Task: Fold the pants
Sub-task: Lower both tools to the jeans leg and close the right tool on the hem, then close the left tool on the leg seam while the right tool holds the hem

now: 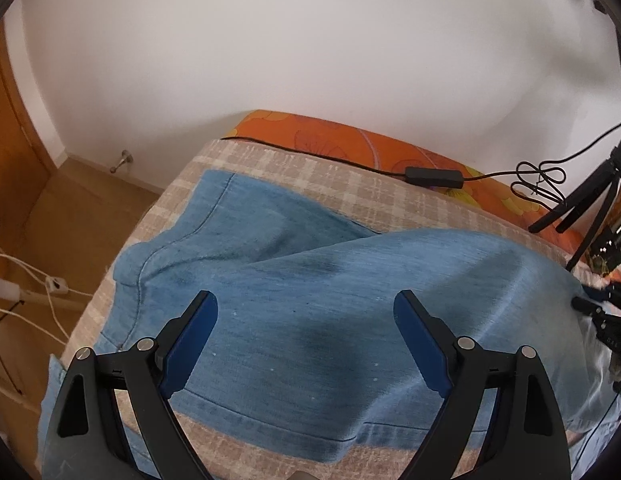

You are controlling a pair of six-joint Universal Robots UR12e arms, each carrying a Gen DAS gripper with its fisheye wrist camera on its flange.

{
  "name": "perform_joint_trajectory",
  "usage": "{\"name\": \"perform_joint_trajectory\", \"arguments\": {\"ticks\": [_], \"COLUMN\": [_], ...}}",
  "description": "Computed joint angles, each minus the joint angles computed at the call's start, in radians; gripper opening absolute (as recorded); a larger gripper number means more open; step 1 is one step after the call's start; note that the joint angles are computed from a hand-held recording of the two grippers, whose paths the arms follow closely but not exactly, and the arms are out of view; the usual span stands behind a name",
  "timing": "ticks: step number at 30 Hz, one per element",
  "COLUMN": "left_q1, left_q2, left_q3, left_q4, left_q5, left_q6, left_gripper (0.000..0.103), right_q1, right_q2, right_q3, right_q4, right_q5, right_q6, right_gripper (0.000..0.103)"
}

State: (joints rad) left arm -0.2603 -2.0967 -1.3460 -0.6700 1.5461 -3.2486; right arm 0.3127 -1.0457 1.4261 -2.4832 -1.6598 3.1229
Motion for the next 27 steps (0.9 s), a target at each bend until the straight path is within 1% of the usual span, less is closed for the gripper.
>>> {"name": "perform_joint_trajectory", "arguments": {"ticks": [1, 3, 6, 9, 10, 12, 15, 17, 18, 20, 22, 25, 27], "left_q1": [0.002, 0.007, 0.013, 0.015, 0.014, 0.008, -0.004, -0.015, -0.019, -0.03, -0.041, -0.059, -0.064], "left_q2": [0.001, 0.005, 0.016, 0.021, 0.022, 0.019, 0.016, 0.009, 0.006, -0.003, -0.021, -0.038, -0.039], "left_q3": [0.0, -0.002, -0.01, -0.007, -0.004, 0.008, 0.018, 0.029, 0.031, 0.038, 0.056, 0.068, 0.055], "left_q4": [-0.002, 0.002, 0.01, -0.004, -0.008, -0.024, -0.039, -0.059, -0.062, -0.071, -0.111, -0.163, -0.173], "left_q5": [-0.004, -0.011, -0.024, -0.047, -0.058, -0.065, -0.092, -0.104, -0.103, -0.097, -0.086, -0.027, 0.004], "left_q6": [-0.005, -0.016, -0.035, -0.043, -0.043, -0.044, -0.039, -0.031, -0.032, -0.038, -0.044, -0.046, -0.059], "left_gripper": [0.09, 0.09, 0.09, 0.091, 0.091, 0.091, 0.091, 0.091, 0.091, 0.091, 0.091, 0.091, 0.086], "right_q1": [-0.001, 0.005, 0.024, 0.036, 0.04, 0.053, 0.059, 0.071, 0.077, 0.084, 0.088, 0.089, 0.086], "right_q2": [-0.005, -0.022, -0.065, -0.111, -0.128, -0.143, -0.16, -0.166, -0.168, -0.171, -0.17, -0.174, -0.177], "right_q3": [0.004, 0.02, 0.055, 0.093, 0.111, 0.128, 0.153, 0.169, 0.176, 0.187, 0.193, 0.197, 0.197], "right_q4": [-0.001, -0.021, -0.049, -0.056, -0.059, -0.051, -0.041, -0.042, -0.038, -0.02, -0.014, -0.012, -0.007], "right_q5": [0.013, 0.013, 0.026, 0.069, 0.094, 0.096, 0.139, 0.136, 0.139, 0.171, 0.175, 0.18, 0.183], "right_q6": [0.009, 0.014, -0.015, -0.005, -0.003, -0.024, 0.012, 0.001, -0.007, -0.014, -0.025, -0.039, -0.045], "right_gripper": [0.002, 0.001, 0.0, 0.0, 0.0, 0.0, 0.0, 0.001, 0.001, 0.0, 0.001, 0.001, 0.001]}}
